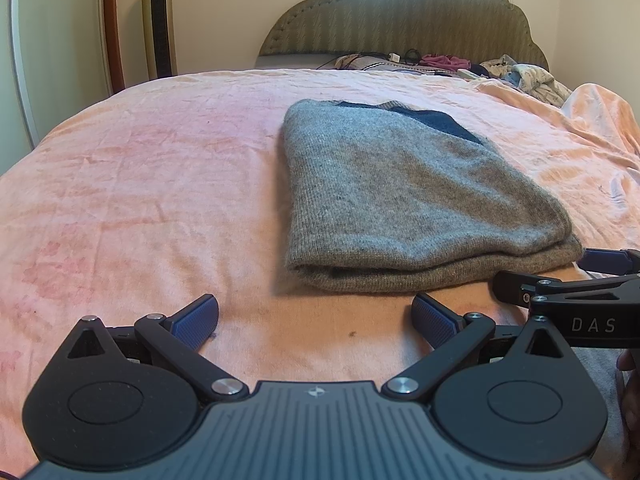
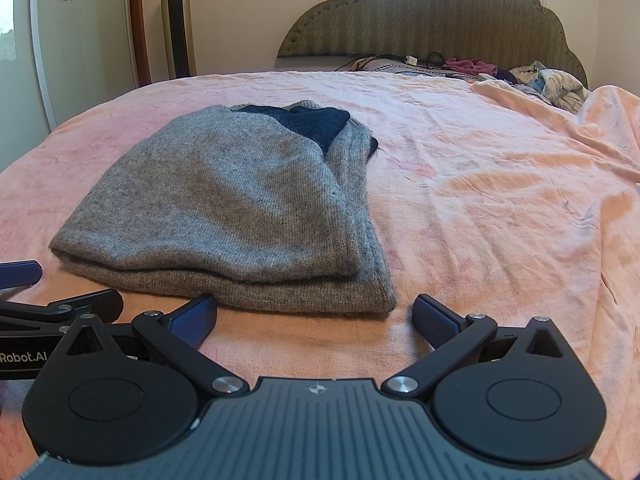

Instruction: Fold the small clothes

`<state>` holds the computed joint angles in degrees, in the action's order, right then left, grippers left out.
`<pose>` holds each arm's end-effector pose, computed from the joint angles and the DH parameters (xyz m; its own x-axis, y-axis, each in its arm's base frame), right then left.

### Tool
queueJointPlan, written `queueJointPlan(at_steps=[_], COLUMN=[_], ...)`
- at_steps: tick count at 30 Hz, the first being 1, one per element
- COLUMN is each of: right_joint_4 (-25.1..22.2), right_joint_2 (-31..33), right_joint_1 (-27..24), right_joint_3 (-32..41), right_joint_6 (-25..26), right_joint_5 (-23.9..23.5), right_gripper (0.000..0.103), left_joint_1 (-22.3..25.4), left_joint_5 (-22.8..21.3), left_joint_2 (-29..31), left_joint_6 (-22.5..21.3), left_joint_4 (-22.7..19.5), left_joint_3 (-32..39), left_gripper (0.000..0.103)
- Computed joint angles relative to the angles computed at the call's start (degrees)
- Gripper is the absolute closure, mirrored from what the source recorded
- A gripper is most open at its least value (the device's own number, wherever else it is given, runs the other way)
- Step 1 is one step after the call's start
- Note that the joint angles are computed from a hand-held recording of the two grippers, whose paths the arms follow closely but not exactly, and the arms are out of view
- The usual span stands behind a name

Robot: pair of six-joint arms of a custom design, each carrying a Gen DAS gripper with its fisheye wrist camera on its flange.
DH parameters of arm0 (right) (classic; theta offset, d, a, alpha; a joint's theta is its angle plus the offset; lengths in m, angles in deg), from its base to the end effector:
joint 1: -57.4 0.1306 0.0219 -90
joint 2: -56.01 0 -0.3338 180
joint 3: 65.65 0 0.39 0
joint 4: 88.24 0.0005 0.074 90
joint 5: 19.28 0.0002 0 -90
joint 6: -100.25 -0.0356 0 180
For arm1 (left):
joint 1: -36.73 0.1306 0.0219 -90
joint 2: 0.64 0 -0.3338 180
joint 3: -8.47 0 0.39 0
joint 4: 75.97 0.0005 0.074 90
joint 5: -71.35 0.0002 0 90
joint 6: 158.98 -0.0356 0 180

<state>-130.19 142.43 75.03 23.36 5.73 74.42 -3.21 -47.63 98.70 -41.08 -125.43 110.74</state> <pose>0.4537 0.1413 0.4118 -0.6226 -0.1153 -0.7740 -0.2063 0.9783 0.0201 0.4231 -0.3324 0.4035 -0.6350 -0.0022 -0.7725 0.0101 0.9999 -0.0112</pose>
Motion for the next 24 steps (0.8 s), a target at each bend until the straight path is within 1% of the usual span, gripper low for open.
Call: queueJointPlan(at_steps=[8,14,16,18,19,24], right_joint_4=[0.04,0.07,0.11,0.14,0.06,0.08], right_joint_2=[0.0,0.02,0.03,0.04,0.05,0.09], right_joint_1=[0.01,0.02,0.0,-0.02,0.07,0.13], right_joint_3=[-0.02,-0.01,-0.04,-0.05,0.01,0.07], right_joint_6=[-0.05,-0.07,-0.07,-0.22,-0.2,-0.34], right_joint_5=[0.03,0.05,0.04,0.06,0.18,0.23], right_gripper=[0.0,0.0,0.0,0.0,0.0,0.0], left_joint_1=[0.16,0.56,0.34,0.05,0.01,-0.01], left_joint_5=[0.37,1.76,0.79,-0.35,-0.5,-0.58], left_joint_2=[0.78,1.28,1.38,0.58,0.45,0.34], left_joint_6=[1.11,2.49,2.02,1.62,1.58,1.45], left_joint_4=[-2.36,-4.56,-3.94,-1.44,-1.0,-0.7], left_joint_3=[1.63,3.1,2.79,0.96,0.67,0.48], left_gripper=[0.0,0.0,0.0,0.0,0.0,0.0])
